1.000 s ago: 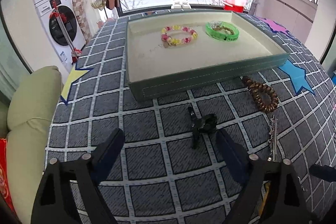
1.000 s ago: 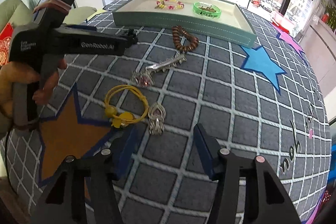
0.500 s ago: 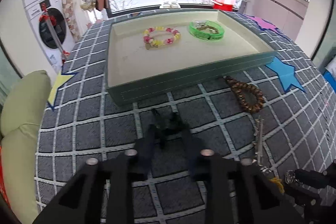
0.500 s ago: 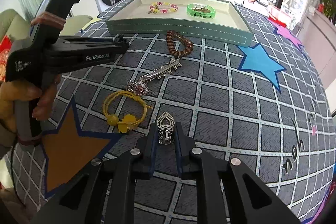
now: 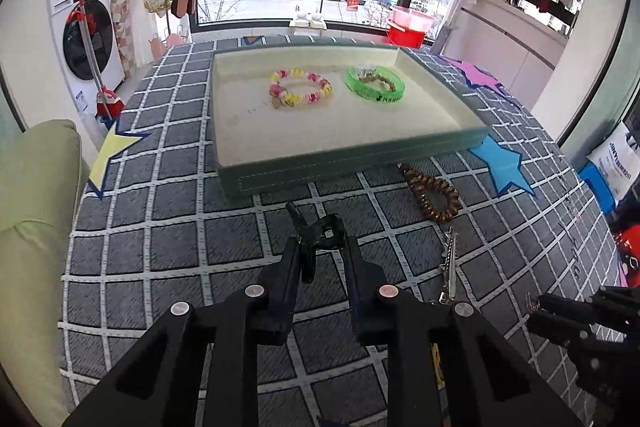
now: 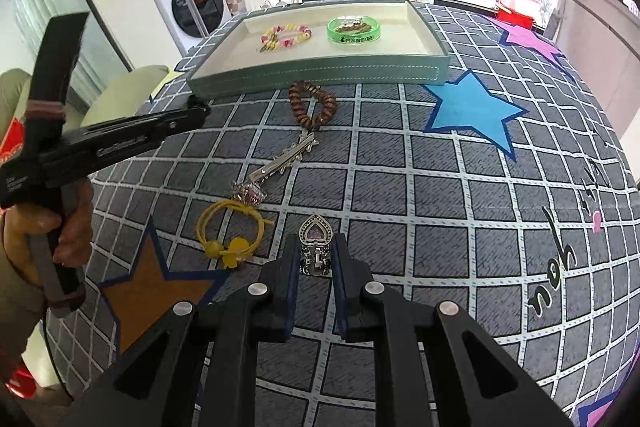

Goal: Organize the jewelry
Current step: 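Grasp the silver heart pendant with the right tool while the left tool grasps the black hair clip, then carry pendant and hair clip into the tray and open both tools to release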

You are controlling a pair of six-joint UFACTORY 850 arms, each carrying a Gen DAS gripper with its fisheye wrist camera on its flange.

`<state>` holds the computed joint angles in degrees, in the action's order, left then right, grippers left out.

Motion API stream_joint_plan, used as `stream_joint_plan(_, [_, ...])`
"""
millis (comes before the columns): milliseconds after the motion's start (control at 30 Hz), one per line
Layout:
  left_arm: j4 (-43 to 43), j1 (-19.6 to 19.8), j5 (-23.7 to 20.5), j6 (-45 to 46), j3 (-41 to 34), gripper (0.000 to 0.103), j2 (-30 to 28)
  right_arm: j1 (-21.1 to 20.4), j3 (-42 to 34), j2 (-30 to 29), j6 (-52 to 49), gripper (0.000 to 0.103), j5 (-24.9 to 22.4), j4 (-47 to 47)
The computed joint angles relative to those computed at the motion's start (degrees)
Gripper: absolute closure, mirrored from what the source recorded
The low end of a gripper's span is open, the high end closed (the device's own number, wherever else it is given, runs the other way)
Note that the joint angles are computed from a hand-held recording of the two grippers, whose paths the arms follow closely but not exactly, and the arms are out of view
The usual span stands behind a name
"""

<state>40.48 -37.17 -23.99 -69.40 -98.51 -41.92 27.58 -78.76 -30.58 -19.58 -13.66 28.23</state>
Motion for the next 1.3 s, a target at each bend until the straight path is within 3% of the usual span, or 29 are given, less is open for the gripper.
stream_joint_plan(300, [5.0, -0.3, -0.6, -3.7, -0.7, 0.067, 1.2, -1.9, -3.5, -0.3, -2.9, 0.086, -1.0, 4.2])
stream_joint_plan(633, [5.8, 0.1, -1.3, -2.7, -6.0, 0.067, -0.6, -3.6, -13.9, -4.3, -0.6, 0.086, -3.1, 1.1])
stream_joint_plan(933, [1.5, 2.4, -4.9, 4.0, -15.3, 0.067, -5.3, -5.3, -32.8, -14.9, 3.8, 0.086, -10.9, -2.3])
stream_joint_plan(1067, [-5.1, 3.9, -6.2, 10.6, -20.5, 0.067, -8.3, -5.5, -41.6, -20.4, 7.7, 0.086, -14.1, -6.0])
stream_joint_plan(1300, [-16.6, 5.4, -13.7, 24.5, -34.7, 0.067, -17.6, -5.8, -57.2, -30.8, 13.7, 0.086, -20.6, -9.9])
